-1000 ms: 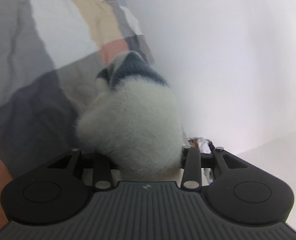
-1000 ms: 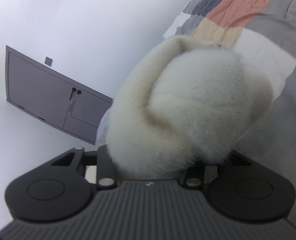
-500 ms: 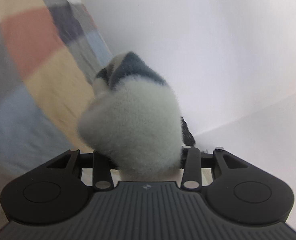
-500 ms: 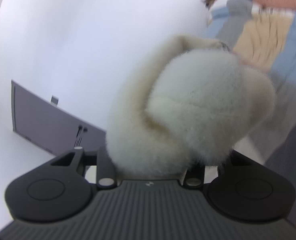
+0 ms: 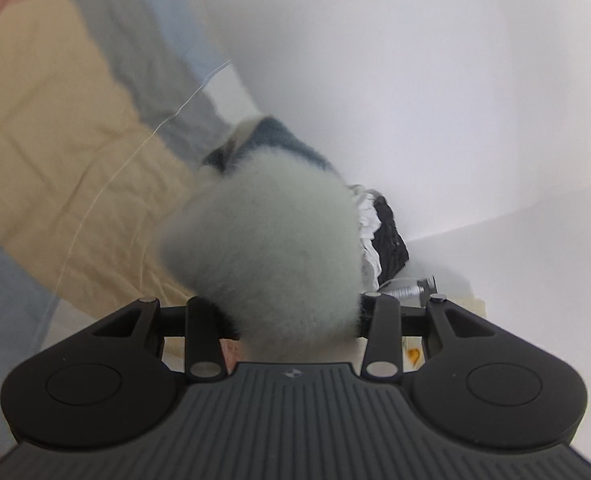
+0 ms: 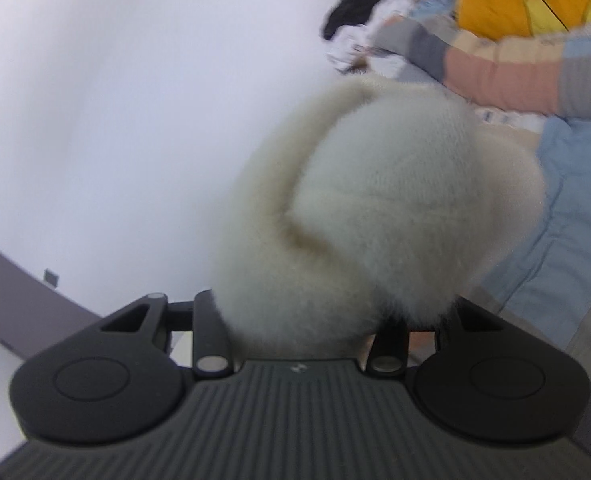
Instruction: Fold large clothes
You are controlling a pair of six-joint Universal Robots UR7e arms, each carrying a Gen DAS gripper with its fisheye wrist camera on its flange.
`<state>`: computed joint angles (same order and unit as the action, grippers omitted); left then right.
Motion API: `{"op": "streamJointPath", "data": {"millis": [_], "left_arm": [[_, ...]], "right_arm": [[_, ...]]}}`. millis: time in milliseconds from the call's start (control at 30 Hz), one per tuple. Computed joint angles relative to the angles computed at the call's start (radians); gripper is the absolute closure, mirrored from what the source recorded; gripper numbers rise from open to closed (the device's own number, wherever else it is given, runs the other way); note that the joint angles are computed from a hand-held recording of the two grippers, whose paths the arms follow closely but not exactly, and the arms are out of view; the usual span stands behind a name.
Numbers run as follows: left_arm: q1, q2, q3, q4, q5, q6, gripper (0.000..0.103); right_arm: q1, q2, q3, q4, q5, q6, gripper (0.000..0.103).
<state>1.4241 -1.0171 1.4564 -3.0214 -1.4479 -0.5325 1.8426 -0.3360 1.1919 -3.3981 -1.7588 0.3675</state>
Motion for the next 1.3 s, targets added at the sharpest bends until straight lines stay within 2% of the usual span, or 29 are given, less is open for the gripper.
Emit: {"op": "streamJointPath", "data": {"millis": [167,300,367,467,633,867,933,1033,1200,1300], "left_arm": [[0.043,0.076,-0.045,0.027,0.016,-0.016,0.058],[0.076,0.108,-0.052,0.060,0.027,0.027,0.058],[0.092,0.120,-0.044,0.031,0.009,0.040,0.058],[0.090,0.102,0.002,-0.006,0.009,0.079,0.058],[0.077,0.064,0.101,-0.076,0.048,0.152,0.054],[0.059,0.018,0.217,-0.155,0.093,0.210,0.047],[0.051,-0.002,0.232,-0.135,0.107,0.218,0.047],[0.048,-0.045,0.285,-0.143,0.104,0.214,0.042],[0.013,-0.151,0.395,-0.137,0.200,0.294,0.042],[-0.047,-0.211,0.460,-0.192,0.325,0.420,0.042]], "right_arm": [[-0.045,0.046,-0.040,0.072,-0.015,0.023,0.055],[-0.079,0.069,-0.045,0.127,-0.020,0.066,0.055],[-0.093,0.076,-0.038,0.141,-0.019,0.082,0.055],[-0.111,0.079,0.001,0.081,0.013,0.083,0.054],[-0.122,0.083,0.054,0.004,0.027,-0.010,0.050],[-0.156,0.110,0.138,-0.173,0.078,-0.003,0.043],[-0.158,0.107,0.144,-0.175,0.079,0.016,0.042],[-0.146,0.083,0.160,-0.143,0.041,0.057,0.041],[-0.116,0.020,0.234,-0.121,-0.028,0.066,0.041],[-0.084,-0.022,0.294,-0.139,-0.087,0.027,0.041]]}}
